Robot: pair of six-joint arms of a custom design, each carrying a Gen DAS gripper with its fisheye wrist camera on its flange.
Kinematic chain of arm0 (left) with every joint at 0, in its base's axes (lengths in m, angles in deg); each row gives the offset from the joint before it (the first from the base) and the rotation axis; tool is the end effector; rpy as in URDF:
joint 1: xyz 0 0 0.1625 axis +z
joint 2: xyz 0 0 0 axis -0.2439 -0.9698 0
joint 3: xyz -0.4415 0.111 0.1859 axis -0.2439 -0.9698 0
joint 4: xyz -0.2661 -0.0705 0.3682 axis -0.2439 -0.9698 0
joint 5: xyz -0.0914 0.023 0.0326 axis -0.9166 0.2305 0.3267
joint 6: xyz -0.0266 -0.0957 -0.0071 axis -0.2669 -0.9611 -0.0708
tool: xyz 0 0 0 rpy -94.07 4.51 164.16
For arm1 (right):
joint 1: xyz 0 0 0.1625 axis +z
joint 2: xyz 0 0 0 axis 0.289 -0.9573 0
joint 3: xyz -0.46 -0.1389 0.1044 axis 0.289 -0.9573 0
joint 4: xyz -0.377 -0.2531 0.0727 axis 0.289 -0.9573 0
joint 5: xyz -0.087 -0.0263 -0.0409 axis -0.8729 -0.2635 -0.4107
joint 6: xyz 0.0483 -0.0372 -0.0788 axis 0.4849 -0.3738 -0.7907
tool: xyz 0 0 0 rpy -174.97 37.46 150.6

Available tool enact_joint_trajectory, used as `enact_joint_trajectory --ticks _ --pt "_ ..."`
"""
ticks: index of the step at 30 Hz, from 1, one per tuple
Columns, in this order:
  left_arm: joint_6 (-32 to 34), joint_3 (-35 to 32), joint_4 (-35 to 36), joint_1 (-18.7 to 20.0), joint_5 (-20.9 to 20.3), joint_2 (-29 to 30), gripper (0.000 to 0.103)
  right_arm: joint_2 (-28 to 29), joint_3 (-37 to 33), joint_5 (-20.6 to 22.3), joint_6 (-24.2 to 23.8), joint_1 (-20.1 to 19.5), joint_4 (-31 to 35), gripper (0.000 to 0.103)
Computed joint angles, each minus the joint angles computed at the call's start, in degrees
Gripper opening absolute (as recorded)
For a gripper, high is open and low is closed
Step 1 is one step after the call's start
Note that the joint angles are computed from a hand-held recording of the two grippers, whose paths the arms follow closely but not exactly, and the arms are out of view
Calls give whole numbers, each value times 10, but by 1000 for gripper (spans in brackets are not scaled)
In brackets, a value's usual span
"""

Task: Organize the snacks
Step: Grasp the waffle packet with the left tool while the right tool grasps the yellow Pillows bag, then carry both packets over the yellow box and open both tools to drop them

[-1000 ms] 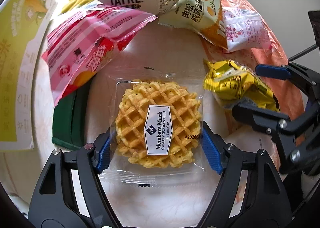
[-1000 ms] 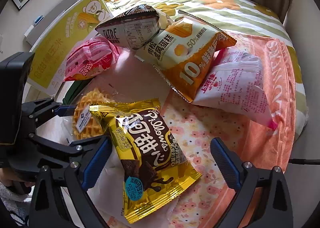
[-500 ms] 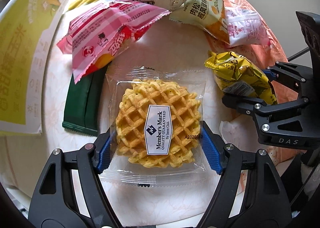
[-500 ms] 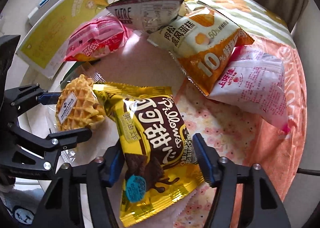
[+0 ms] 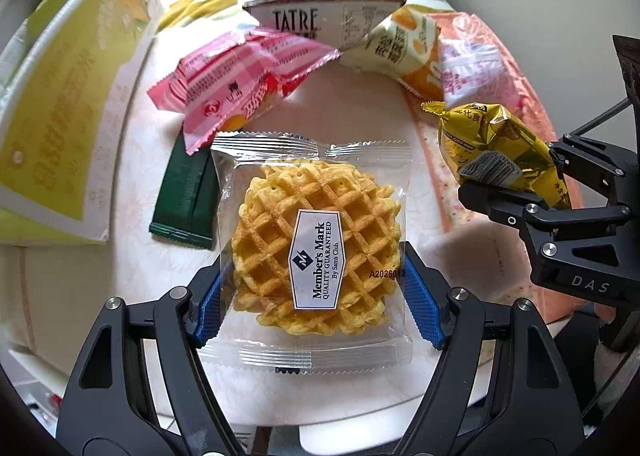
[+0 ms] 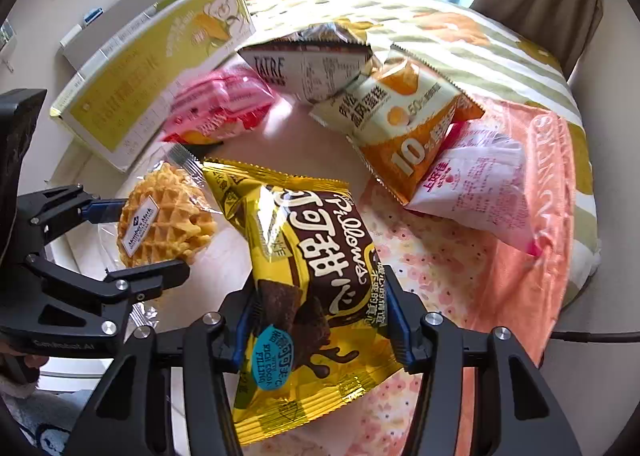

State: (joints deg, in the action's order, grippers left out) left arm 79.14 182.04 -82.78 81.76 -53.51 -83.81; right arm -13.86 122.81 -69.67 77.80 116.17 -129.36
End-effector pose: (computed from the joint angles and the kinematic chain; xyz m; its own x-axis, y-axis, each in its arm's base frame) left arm 0.0586 -0.3474 0.2662 -0.6918 0.4877 -0.5325 0.5462 0.8358 0.0561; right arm 0.3669 -0.2918 -0.1382 -0.7966 -0.1291 0.5905 -0.3344 0.9079 -0.2526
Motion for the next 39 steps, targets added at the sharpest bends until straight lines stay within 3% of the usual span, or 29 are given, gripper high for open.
enact_joint_trajectory --ticks 8,14,19,23,30,39 --pt "-56 -6 86 -68 -2 -106 73 -59 5 -23 52 43 65 50" --pt "-94 -39 133 -107 11 -175 73 -81 -22 -57 34 76 91 50" --pt "-97 -83 130 -107 27 -192 73 -85 -58 -68 5 87 94 50" --pt "-72 -120 100 -80 34 -177 73 -74 -100 -67 -26 91 101 50" --pt "24 -209 34 14 3 -109 73 -25 -190 -50 -77 88 89 50" --pt "135 -352 39 152 -63 11 73 57 -333 -40 -49 78 163 50"
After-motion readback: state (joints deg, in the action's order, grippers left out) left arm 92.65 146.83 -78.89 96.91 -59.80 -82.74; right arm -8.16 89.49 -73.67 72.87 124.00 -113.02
